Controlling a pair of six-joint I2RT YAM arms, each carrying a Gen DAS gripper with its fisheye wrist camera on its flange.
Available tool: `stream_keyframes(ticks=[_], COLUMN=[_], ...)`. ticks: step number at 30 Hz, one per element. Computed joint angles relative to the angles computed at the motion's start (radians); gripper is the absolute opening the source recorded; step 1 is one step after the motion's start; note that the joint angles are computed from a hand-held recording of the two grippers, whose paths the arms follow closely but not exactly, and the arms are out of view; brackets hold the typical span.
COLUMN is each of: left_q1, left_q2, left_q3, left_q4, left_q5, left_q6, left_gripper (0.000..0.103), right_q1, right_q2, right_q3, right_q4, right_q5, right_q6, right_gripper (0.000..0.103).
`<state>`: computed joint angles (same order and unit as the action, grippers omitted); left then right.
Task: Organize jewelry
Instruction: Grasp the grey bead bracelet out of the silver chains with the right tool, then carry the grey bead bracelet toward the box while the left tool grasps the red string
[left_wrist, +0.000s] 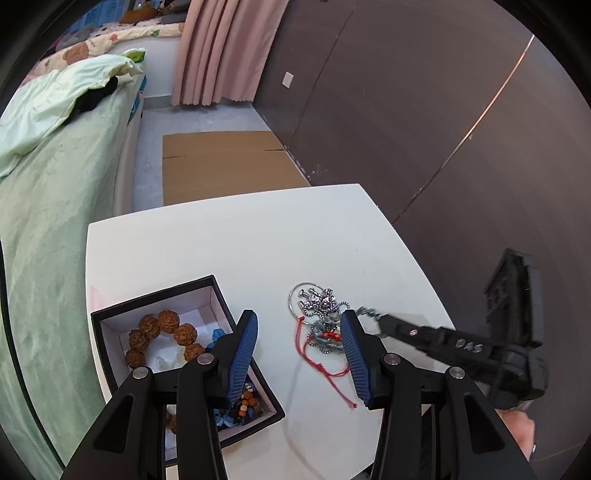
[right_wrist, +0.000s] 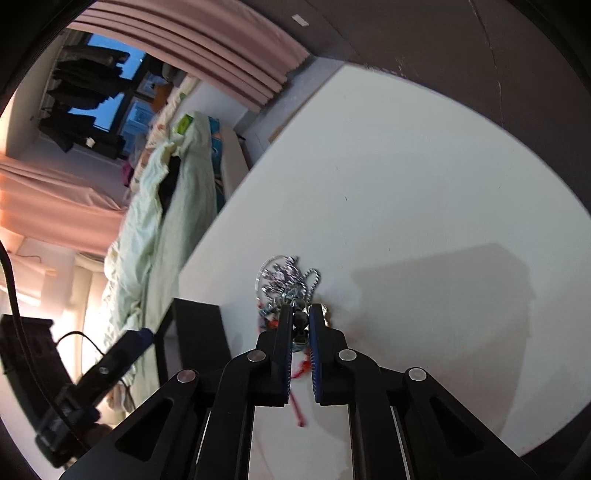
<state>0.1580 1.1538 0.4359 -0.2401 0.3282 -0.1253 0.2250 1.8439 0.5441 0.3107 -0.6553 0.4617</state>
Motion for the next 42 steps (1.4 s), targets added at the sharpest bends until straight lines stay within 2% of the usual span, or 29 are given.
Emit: stream_keyframes(ticks=[12, 16, 19, 24, 26, 32, 42], left_q1=[-0.143, -0.214, -0.272, -0.34, -0.346, -0.381, -0.447], left_q2=[0.096, 0.145, 0.221, 0.326, 0.366, 0.458, 0.574], left_q3=[0.054, 0.077, 0.098, 0.117, 0.129, 0.171, 0.233], left_q4=[0.026, 0.037, 0.044, 0.079, 0.094, 0.111, 0.086], left_q5=[-0.099, -0.144, -0.159, -0.177, -0.174, -0.15, -0.254], left_q6=[-0.046, -0.084, -0.116, -0.169, -0.214, -0.295, -0.369], left_gripper=[0.048, 0.048, 0.036, 0.036, 0.03, 0.03, 0.03], right_q1=[-0.133, -0.181, -0.229, -0.285, -0.293, -0.353, -0.425], right_q2=[-0.14, -0.185, -0.197, -0.193, -0.205, -0.206, -0.206], right_q3=[-0.087, -0.105, -0.109, -0.095, -0.098, -0.078, -0.072], right_q4=[0.055, 0.047, 0.018, -0.029, -0.036, -0.082, -0.123], right_q5=[-0.22, -0.237, -0.266, -0.296, -0.304, -0.348, -0.405], right_q6=[0.007, 0.003, -0.022, -0.051, -0.046, -0.069, -0.105], right_gripper=[0.01, 0.01, 0.01, 0.01, 0.01, 0.01, 0.01])
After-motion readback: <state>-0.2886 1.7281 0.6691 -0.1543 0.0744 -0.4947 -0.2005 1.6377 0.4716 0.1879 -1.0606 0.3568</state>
